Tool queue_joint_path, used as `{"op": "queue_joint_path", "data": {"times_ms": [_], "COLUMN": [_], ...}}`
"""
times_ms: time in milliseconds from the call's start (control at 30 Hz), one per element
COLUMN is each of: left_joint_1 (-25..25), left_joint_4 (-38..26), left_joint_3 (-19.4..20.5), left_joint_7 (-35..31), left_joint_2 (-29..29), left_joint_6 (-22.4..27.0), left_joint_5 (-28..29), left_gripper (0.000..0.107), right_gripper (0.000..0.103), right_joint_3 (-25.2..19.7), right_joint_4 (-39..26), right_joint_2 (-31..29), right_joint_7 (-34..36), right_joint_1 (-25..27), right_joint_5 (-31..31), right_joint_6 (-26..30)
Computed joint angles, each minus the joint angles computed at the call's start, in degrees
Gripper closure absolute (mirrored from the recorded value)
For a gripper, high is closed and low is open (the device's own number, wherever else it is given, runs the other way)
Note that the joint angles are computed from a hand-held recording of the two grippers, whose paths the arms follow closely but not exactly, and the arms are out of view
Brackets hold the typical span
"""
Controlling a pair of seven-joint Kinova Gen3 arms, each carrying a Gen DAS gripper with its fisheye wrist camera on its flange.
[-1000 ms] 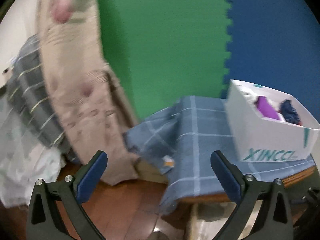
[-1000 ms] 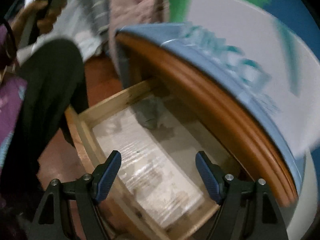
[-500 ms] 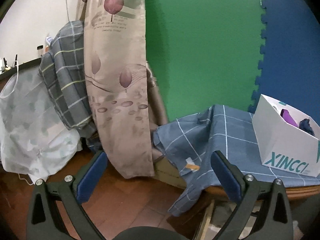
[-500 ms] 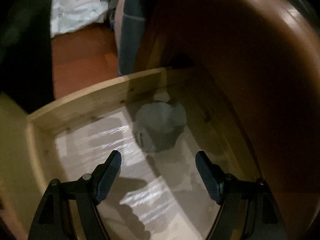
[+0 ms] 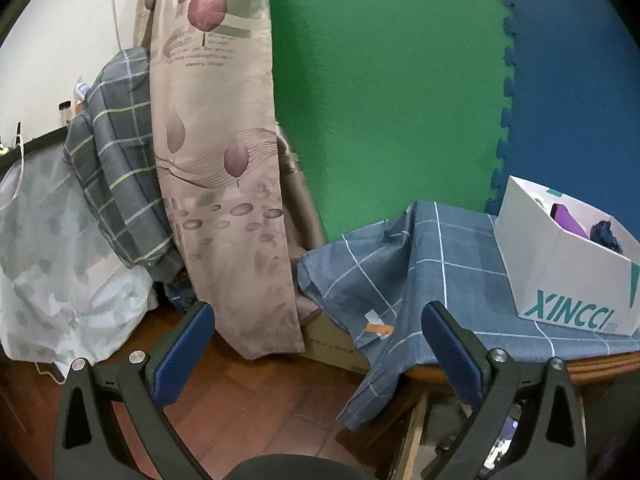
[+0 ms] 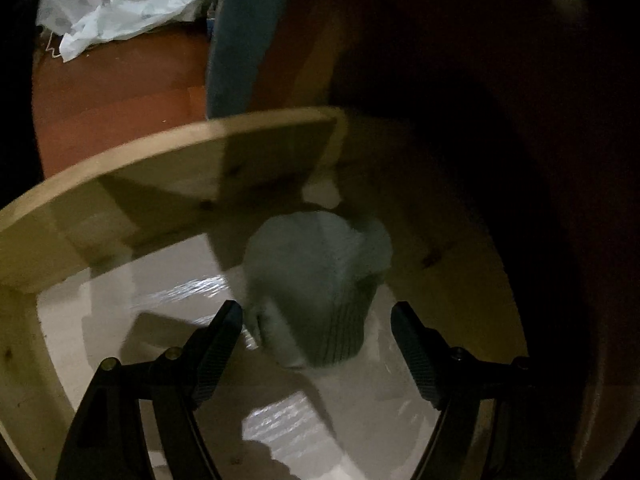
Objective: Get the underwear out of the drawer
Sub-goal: 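Withdraw the left gripper while the right gripper reaches into the drawer, then grasp the grey ribbed sock in the drawer with the right gripper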
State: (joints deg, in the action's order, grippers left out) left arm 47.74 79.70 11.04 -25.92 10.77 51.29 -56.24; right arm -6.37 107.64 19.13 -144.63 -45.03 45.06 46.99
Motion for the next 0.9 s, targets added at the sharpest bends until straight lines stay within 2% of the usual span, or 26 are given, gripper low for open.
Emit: {"op": "queue_joint_path", "data": {"times_ms": [133, 300, 367, 433, 467, 533, 600, 700, 800, 900], "left_joint_1": [0.75, 1.5, 1.65, 1.8, 1.87, 1.77, 1.76, 1.93, 1.92, 2.03], "left_joint_4": [-0.74, -1.46, -1.49, -1.56, -1.67, -1.65, -1.61, -1.61, -1.5, -1.54], "left_joint_3": [0.04, -0.4, -0.55, -0.7, -0.75, -0.83, -0.89, -0.98, -0.99, -0.98], "left_joint_7": [-0.97, -1.62, -1.6, -1.54, -1.53, -1.71, -1.68, -1.68, -1.87, -1.81], "left_joint_2": [0.74, 1.36, 1.41, 1.51, 1.62, 1.57, 1.56, 1.67, 1.69, 1.79], "left_joint_6": [1.17, 1.99, 2.01, 2.21, 2.44, 2.46, 2.41, 2.61, 2.57, 2.7], "left_joint_5": [-0.75, -0.84, -0.88, -1.0, -1.03, -0.74, -0.78, -1.25, -1.45, -1.54], "left_gripper": [0.005, 0.005, 0.005, 0.005, 0.005, 0.005, 0.005, 0.005, 0.005, 0.005], "right_gripper": [0.023, 0.024, 0.043, 0.059, 0.062, 0.065, 0.066, 0.066, 0.066, 0.066], "right_joint_3": [-0.19, -0.23, -1.15, -0.66, -0.75, -4.05, -5.62, -5.02, -5.43, -5.99], "right_joint_4": [-0.08, 0.01, -0.08, -1.3, -2.3, -3.23, -3.89, -3.19, -2.21, -0.92], "right_joint_2": [-0.75, -1.52, -1.92, -1.88, -1.59, -2.22, -3.32, -6.25, -10.59, -15.81], "right_joint_7": [3.66, 9.77, 13.48, 17.71, 20.04, 24.61, 28.14, 32.03, 32.63, 29.63], "right_joint_1": [4.66, 6.45, 8.51, 8.44, 8.24, 10.94, 12.48, 11.71, 11.55, 11.39], "right_joint_5": [-5.07, -9.97, -14.16, -18.37, -19.72, -24.32, -28.4, -33.42, -36.28, -37.03], "right_joint_6": [-4.65, -7.79, -9.17, -7.78, -6.09, -4.1, -1.99, -0.59, 0.92, 2.0]}}
